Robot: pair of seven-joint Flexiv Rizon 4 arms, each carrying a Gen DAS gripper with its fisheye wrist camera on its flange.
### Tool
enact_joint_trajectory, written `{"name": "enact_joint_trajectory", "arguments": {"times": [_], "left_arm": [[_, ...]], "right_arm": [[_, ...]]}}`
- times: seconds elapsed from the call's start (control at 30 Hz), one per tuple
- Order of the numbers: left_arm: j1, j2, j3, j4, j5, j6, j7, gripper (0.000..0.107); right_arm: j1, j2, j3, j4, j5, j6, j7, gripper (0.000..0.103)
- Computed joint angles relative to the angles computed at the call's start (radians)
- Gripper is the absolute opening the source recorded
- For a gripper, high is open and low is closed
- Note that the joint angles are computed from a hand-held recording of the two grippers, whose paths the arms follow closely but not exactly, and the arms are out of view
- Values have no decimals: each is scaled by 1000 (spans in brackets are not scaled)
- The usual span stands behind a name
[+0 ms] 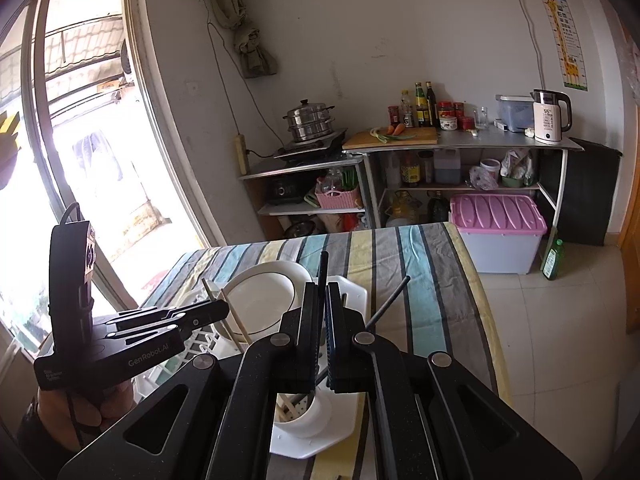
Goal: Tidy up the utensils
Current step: 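Lower the wooden chopstick into the white cup while the right tool releases its black chopstick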
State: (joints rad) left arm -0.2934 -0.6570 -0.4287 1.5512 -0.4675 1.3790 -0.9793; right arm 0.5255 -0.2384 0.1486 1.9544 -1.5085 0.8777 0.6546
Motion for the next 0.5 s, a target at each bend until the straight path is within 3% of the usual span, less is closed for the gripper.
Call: {"name": "enact_joint_trajectory", "arguments": {"times": [0.33, 0.5], "left_arm": [[9, 2, -2, 15, 17, 28, 0, 8], [20, 15, -14, 40, 18, 44, 2, 8]], "right_arm": [[-2, 13, 7, 14, 42, -11, -24, 4], [6, 22, 13, 24, 51, -32, -20, 11]]}}
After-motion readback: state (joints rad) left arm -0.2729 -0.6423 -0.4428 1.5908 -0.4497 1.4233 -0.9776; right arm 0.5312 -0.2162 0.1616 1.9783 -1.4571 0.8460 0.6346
